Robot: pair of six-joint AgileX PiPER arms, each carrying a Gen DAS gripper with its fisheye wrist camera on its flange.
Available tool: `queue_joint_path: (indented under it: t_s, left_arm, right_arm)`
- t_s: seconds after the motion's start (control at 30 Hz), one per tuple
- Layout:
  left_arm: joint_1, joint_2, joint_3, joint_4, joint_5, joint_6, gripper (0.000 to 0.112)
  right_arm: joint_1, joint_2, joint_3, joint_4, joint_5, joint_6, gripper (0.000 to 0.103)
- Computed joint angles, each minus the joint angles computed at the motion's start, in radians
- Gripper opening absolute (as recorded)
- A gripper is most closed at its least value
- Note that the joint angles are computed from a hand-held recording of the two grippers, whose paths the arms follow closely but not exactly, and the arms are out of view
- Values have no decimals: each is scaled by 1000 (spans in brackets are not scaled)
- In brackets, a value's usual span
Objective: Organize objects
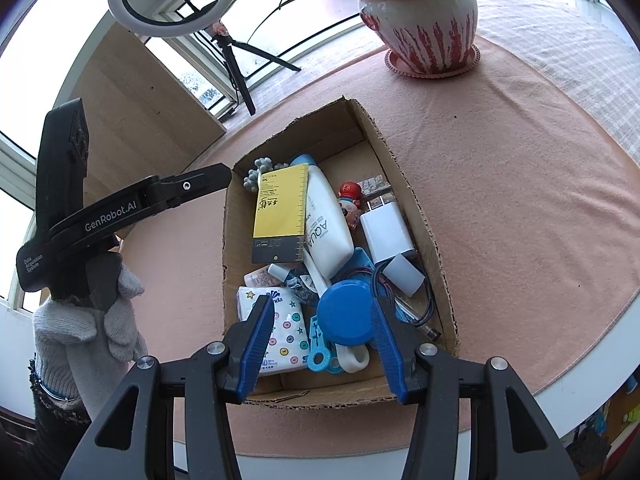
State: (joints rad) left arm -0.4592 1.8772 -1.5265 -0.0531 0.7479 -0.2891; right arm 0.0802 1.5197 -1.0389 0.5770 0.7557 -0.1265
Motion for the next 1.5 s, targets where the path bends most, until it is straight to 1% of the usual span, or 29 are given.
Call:
queue_joint_path:
  t_s: [0.23, 0.4, 0.47, 0.57, 0.67, 0.77, 0.83, 0.9, 1.03, 1.1, 1.23, 1.33, 1.5]
  left_arm:
    - [86, -206, 261, 58, -72, -45, 86]
    - [165, -360, 434, 105, -98, -70, 86]
    - [199, -421, 498, 117, -106, -77, 87]
    - [249, -507, 586, 130, -114, -73, 87]
    - [314, -588, 664, 101, -115, -34, 88]
    - [361, -665, 732, 130, -113, -50, 88]
    - [398, -713, 768, 133, -106, -42, 88]
    - [444, -756, 798, 113, -100, -10, 88]
    - [529, -835, 837, 84, -79, 53, 88]
    - [581, -871, 854, 36, -71, 114, 88]
    - [658, -939, 886, -15, -43, 188, 91]
    - [711, -974, 903, -50, -20, 242, 91]
    - [762, -1004, 927, -51, 12, 292, 93]
  right_arm:
    - [119, 23, -55, -77, -23, 95, 46]
    - [211, 57, -110, -133, -38, 175, 47]
    - [256, 68, -132, -176, -51, 224, 50]
    - [328, 92, -176, -254, -63, 306, 53]
    - [395, 125, -227, -321, -64, 374, 54]
    - [476, 156, -278, -443, -65, 481, 56]
    - [527, 180, -316, -525, -58, 542, 58]
    - [569, 207, -356, -573, -46, 575, 59]
    - [626, 252, -425, -609, -25, 606, 60]
    - [652, 273, -457, -633, -15, 628, 60]
    - [705, 309, -510, -704, 2, 685, 60]
    - [739, 329, -540, -743, 15, 714, 60]
    - [778, 360, -569, -787, 26, 760, 60]
